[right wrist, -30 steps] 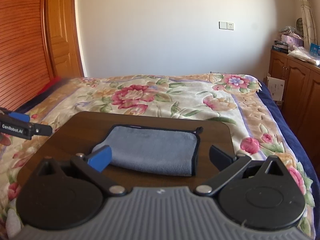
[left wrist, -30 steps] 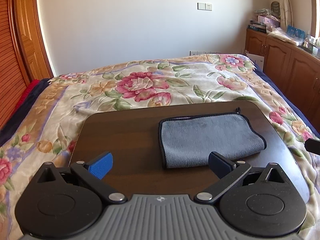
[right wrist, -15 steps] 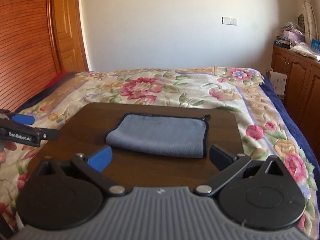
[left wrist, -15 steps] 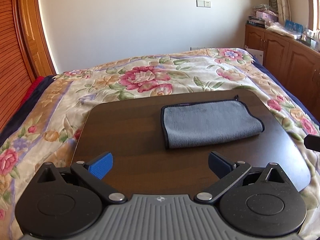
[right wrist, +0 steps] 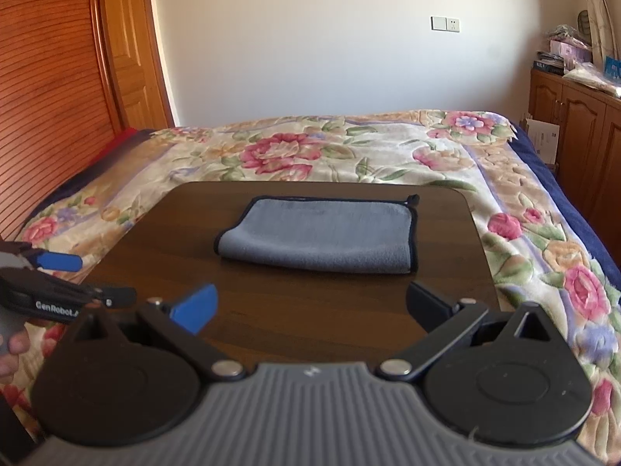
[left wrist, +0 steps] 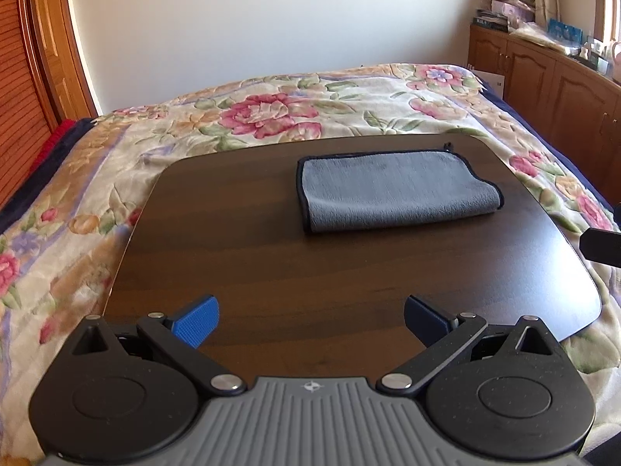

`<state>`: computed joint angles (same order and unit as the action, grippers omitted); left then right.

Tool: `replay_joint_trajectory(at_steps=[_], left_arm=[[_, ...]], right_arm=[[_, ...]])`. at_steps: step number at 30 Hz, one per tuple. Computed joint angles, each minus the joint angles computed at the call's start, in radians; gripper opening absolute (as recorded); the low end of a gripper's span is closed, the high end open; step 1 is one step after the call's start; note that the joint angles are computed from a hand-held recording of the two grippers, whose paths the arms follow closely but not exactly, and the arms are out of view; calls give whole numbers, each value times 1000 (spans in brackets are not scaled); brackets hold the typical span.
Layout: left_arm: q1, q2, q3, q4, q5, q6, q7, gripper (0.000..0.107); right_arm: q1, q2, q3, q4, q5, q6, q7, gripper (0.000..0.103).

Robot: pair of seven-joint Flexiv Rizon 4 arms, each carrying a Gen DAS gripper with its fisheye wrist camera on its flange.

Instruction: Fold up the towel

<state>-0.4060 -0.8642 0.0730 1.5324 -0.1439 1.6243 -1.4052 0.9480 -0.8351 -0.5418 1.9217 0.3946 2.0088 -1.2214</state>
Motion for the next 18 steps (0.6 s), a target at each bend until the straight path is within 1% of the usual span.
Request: replay_joint_trajectory(at_steps=[3, 15, 18], left_arm=[[4, 5, -5, 19, 2, 10, -2, 103], [-27, 0, 59, 68, -19, 52, -33, 103], [-17, 0, 49, 79, -25, 64, -34, 103]], right_arm=[[2, -5, 5, 2, -1, -7, 3, 103], [15, -31, 2, 24, -5, -14, 42, 103], [24, -36, -2, 32, 5, -6, 54, 103]])
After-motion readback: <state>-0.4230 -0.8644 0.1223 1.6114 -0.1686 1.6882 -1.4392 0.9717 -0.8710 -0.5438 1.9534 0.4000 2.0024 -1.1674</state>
